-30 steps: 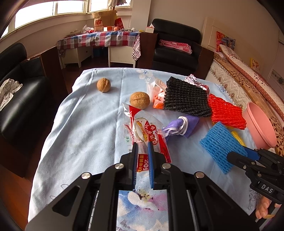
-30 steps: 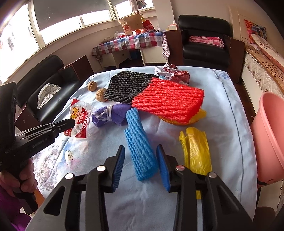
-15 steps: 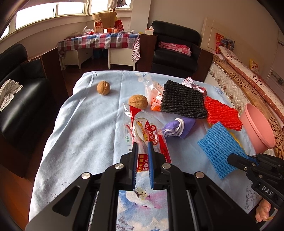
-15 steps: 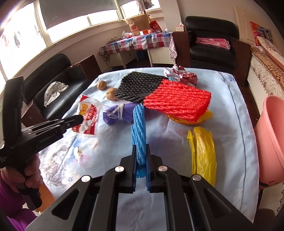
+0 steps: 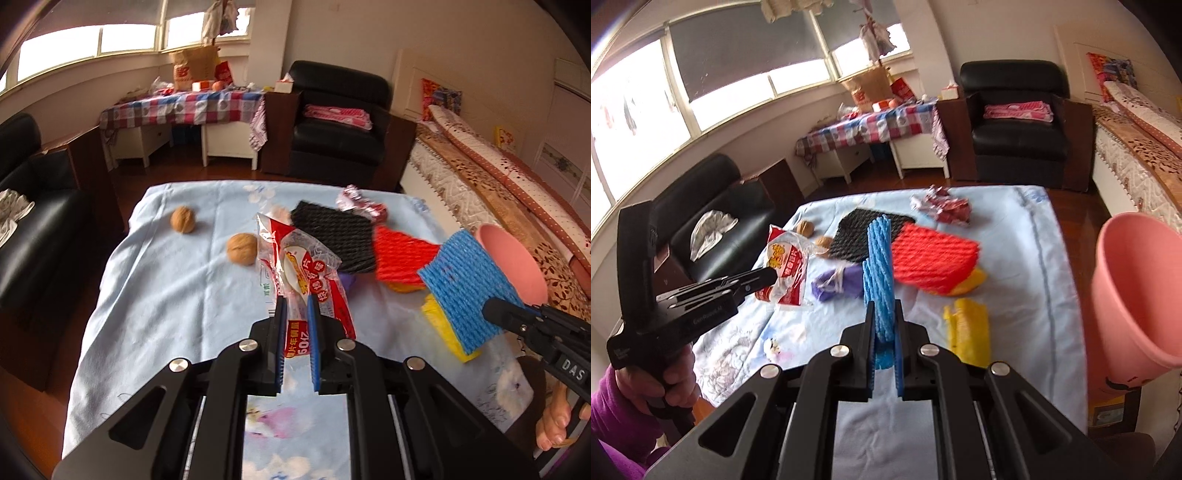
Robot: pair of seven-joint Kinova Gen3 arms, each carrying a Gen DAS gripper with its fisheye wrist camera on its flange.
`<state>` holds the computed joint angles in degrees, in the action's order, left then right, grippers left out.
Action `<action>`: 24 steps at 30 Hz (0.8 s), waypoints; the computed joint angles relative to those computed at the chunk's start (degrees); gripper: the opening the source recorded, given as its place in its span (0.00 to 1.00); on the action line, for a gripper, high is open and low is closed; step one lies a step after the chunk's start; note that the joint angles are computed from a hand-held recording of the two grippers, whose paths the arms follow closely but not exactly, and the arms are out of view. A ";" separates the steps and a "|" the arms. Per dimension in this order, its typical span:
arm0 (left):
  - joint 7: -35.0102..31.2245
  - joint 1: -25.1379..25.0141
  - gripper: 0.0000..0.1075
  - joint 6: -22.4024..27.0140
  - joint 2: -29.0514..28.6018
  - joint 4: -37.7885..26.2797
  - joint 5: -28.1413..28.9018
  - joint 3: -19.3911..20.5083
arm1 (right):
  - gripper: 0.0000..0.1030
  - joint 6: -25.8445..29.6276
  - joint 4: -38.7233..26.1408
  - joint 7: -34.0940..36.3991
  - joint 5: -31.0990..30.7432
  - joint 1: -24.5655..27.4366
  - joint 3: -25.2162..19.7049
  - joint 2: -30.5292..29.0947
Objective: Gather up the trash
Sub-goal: 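Carry both items to the pink bucket and open both grippers to drop them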
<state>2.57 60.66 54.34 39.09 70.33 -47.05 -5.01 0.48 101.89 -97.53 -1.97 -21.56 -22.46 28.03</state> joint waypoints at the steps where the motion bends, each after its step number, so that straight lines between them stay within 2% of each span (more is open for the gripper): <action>1: -0.48 0.10 0.10 -0.03 0.21 -0.66 -0.32 0.06 | 0.07 -0.34 0.45 -0.22 -0.17 0.19 0.16 -0.42; 8: -4.33 0.31 0.10 -0.94 2.08 -5.57 -0.43 -0.06 | 0.07 -2.56 3.61 -2.85 -0.82 -0.28 3.59 -3.22; 15: -11.51 0.20 0.10 -2.53 5.39 -12.93 1.59 -0.57 | 0.07 -4.42 6.88 -5.96 -1.71 -2.31 9.24 -5.92; 20: -17.45 -0.53 0.10 -4.99 8.01 -18.30 4.95 -0.56 | 0.07 -5.21 8.73 -6.99 -4.83 -9.33 19.69 -7.89; 24: -23.21 -0.43 0.10 -5.70 10.80 -24.19 7.68 -1.14 | 0.07 -6.20 10.29 -6.91 -7.92 -13.38 26.42 -8.98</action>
